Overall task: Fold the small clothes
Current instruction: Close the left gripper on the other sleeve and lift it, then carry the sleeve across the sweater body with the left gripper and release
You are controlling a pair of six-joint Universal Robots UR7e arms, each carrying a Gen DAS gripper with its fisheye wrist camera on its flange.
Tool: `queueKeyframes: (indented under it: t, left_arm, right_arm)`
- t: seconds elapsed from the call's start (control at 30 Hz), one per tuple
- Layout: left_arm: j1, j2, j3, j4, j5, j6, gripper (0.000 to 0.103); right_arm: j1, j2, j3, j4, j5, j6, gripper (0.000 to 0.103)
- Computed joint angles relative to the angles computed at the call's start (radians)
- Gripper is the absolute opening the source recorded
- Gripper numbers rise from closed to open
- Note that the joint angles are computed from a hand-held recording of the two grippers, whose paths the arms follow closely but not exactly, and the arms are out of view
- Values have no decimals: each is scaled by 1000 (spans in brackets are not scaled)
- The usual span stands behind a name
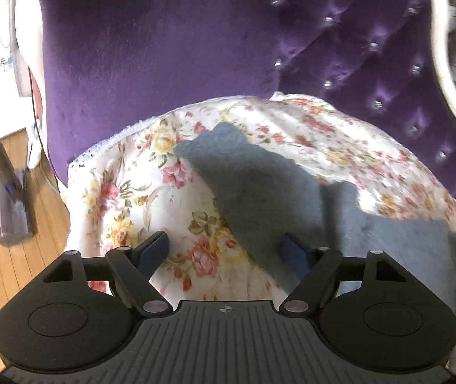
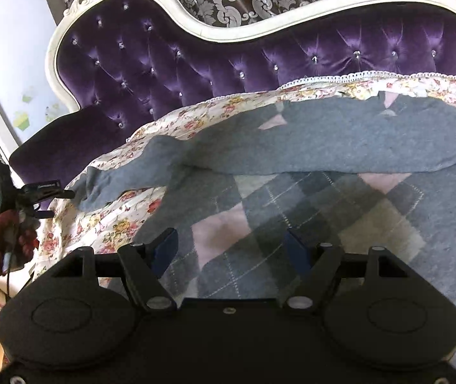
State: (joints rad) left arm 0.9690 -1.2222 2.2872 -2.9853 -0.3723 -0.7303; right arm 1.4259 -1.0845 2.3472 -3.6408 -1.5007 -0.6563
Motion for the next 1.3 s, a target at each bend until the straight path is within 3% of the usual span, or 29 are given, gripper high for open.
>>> queueKeyframes:
  t: [0.03, 0.13, 0.27, 0.3, 0.33, 0.37, 0.4, 0.5, 0.63, 0.87, 0.97, 1.3]
  left_arm:
    - [1, 19, -9, -29, 25, 43, 75]
    - [20, 62, -45, -159, 7, 211, 75]
    - [47, 103, -91, -263, -43, 311, 75]
    - [50, 116, -100, -291, -41, 338, 60]
    - [51, 130, -109, -320, -33, 366, 16]
    - [55, 134, -113, -331, -38, 378, 4]
    - [59, 129, -111, -356, -63, 374, 5]
    - [22, 132, -85, -497, -25, 382, 5]
    - [-66, 118, -77, -643, 55, 549, 5]
    - [-216, 116, -158, -789, 64, 901, 5]
    - [-251, 156, -219, -800, 16, 982, 5]
    - [-306, 384, -443, -652, -241, 942, 4]
  right_arm:
    - [0, 1, -1, 3, -2, 4, 75]
    - [-3, 3, -1, 4, -12, 8, 75]
    - [-8, 6, 0, 6, -25, 13, 75]
    - [-9, 7, 1, 9, -28, 18, 75]
    - [-11, 7, 0, 13, -27, 23, 75]
    - [-14, 7, 1, 17, -25, 28, 75]
    - [-17, 6, 2, 20, -24, 31, 75]
    - [-23, 0, 8, 25, -20, 34, 75]
    - [-32, -9, 17, 22, -9, 38, 75]
    - [-51, -14, 40, 8, 29, 51, 75]
    - [-64, -22, 59, -3, 51, 51, 75]
    - [-132, -83, 128, -37, 126, 20, 75]
